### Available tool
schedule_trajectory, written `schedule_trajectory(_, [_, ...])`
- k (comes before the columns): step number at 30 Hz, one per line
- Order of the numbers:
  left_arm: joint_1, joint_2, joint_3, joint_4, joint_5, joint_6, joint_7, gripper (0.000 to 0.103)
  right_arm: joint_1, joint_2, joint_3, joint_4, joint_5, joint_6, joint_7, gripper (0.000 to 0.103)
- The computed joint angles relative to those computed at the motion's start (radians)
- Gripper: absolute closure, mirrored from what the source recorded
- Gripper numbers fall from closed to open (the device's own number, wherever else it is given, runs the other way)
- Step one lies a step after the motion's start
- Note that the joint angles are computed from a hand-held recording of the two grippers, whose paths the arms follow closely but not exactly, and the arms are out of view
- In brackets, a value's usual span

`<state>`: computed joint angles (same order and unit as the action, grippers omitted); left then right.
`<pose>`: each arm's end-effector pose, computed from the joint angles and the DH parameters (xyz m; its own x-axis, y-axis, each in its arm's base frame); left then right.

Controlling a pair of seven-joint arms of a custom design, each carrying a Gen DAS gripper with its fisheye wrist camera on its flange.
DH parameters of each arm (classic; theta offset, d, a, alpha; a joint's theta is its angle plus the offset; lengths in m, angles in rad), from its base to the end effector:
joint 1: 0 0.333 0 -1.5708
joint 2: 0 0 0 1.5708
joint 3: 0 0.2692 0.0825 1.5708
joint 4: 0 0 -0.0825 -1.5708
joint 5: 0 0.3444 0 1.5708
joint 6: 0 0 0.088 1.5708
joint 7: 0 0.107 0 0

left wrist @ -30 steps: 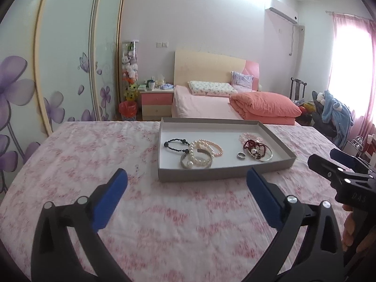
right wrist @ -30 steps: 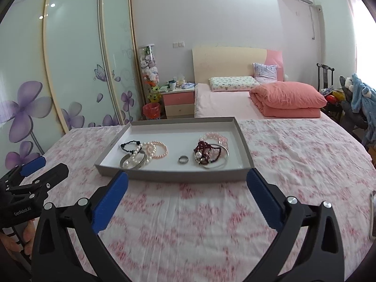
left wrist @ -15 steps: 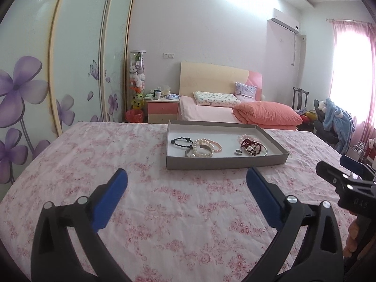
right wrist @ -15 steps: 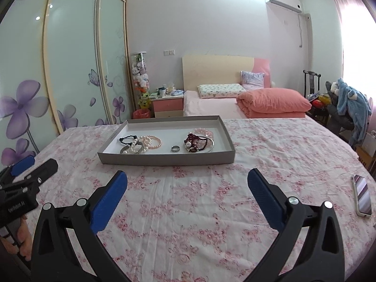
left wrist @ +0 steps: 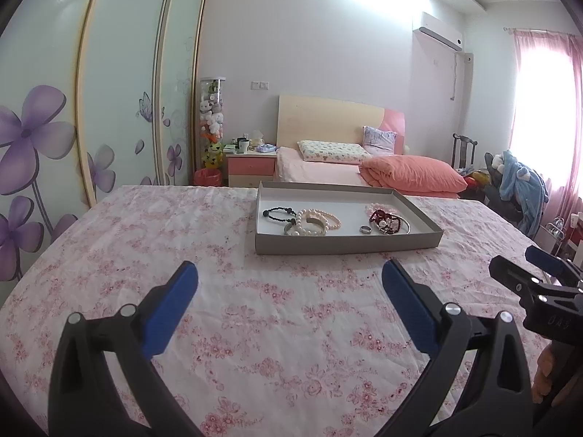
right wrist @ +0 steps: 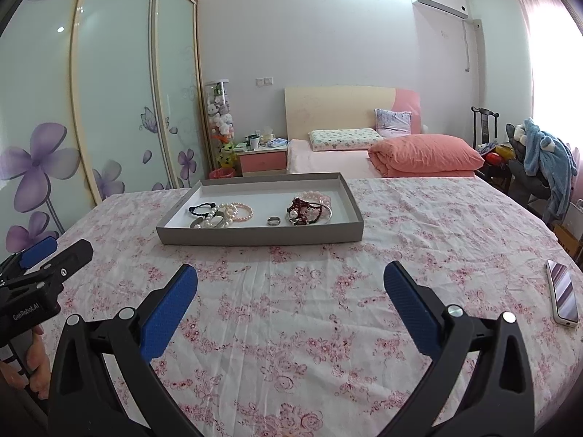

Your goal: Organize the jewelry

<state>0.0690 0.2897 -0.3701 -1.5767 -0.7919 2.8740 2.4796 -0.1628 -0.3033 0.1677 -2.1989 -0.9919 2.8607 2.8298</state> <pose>0.6298 -0.1197 0.5537 -0.4929 -0.8677 0.0646 -0.3954 0.1573 -0.9050 0.4823 0.0564 0.5662 -0.3308 -0.9385 -0.0986 -0.3892 0.2309 -0.8917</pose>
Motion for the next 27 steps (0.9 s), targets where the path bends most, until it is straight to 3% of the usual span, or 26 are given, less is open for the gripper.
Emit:
schedule_trajectory(10, [0.006,-0.018,-0.005,-0.017,-0.072,0.001,0.066,0.004,-0.019,-0.016,0.008,-0.012,-0.015,0.012,0.027,0.002])
schedule_trajectory(27, [-0.014,-0.02,0.017,-0.014,-0.067,-0.01,0.052,0.004,-0.024,-0.013,0.01,-0.008,-0.012,0.018,0.024,0.002])
